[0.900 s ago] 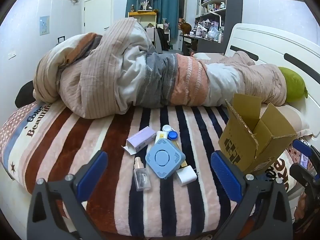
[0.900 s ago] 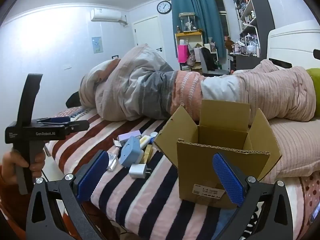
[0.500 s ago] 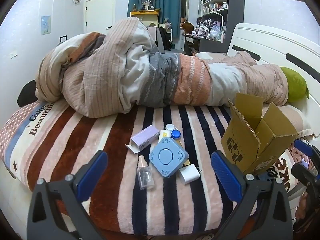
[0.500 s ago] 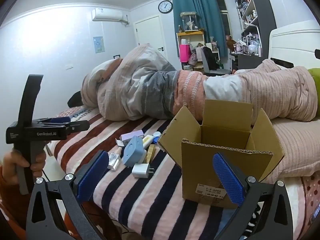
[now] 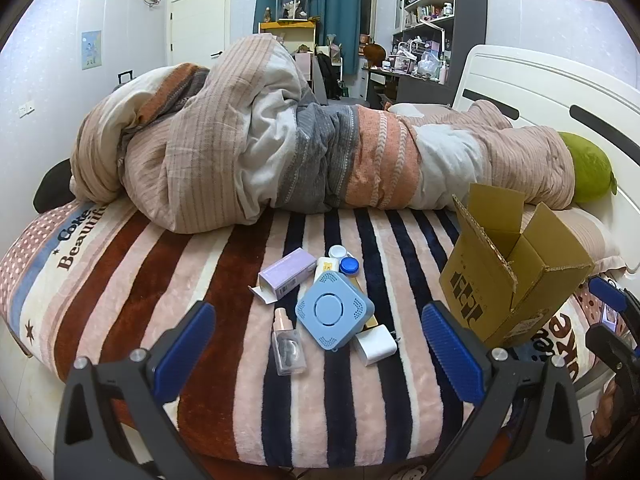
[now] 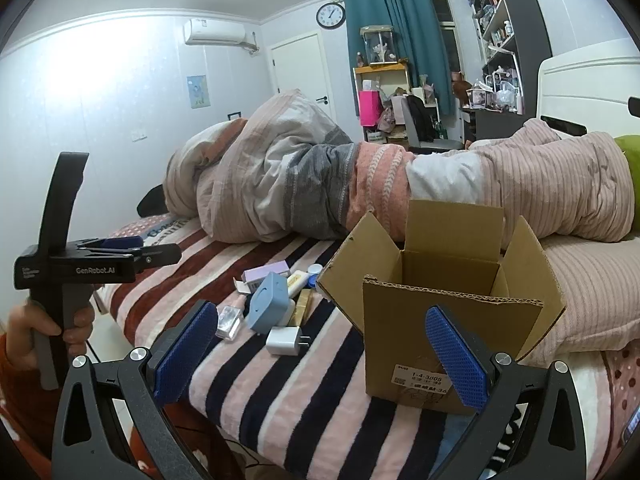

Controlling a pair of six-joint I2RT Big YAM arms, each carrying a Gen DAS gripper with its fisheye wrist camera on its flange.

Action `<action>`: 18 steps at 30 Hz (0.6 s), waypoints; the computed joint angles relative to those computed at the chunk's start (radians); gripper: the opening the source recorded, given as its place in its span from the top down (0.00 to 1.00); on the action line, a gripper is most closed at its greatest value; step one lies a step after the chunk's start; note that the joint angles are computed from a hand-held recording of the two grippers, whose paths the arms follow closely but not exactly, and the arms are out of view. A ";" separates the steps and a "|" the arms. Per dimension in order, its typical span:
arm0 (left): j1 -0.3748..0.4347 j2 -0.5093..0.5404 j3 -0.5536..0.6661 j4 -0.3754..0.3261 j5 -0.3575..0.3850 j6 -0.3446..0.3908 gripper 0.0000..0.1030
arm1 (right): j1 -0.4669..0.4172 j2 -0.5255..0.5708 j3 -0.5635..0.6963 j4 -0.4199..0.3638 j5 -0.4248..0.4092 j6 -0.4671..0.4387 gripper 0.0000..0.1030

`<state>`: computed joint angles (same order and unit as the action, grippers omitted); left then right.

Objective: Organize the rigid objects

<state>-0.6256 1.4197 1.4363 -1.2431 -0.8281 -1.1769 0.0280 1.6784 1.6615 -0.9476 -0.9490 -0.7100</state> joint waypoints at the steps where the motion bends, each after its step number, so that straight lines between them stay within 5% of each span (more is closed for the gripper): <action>1: 0.001 0.003 0.004 -0.002 0.001 0.000 0.00 | -0.002 0.000 0.001 0.000 -0.003 0.000 0.00; 18: -0.008 0.008 0.004 -0.008 -0.001 -0.012 0.00 | -0.008 0.000 0.005 -0.020 -0.017 -0.011 0.00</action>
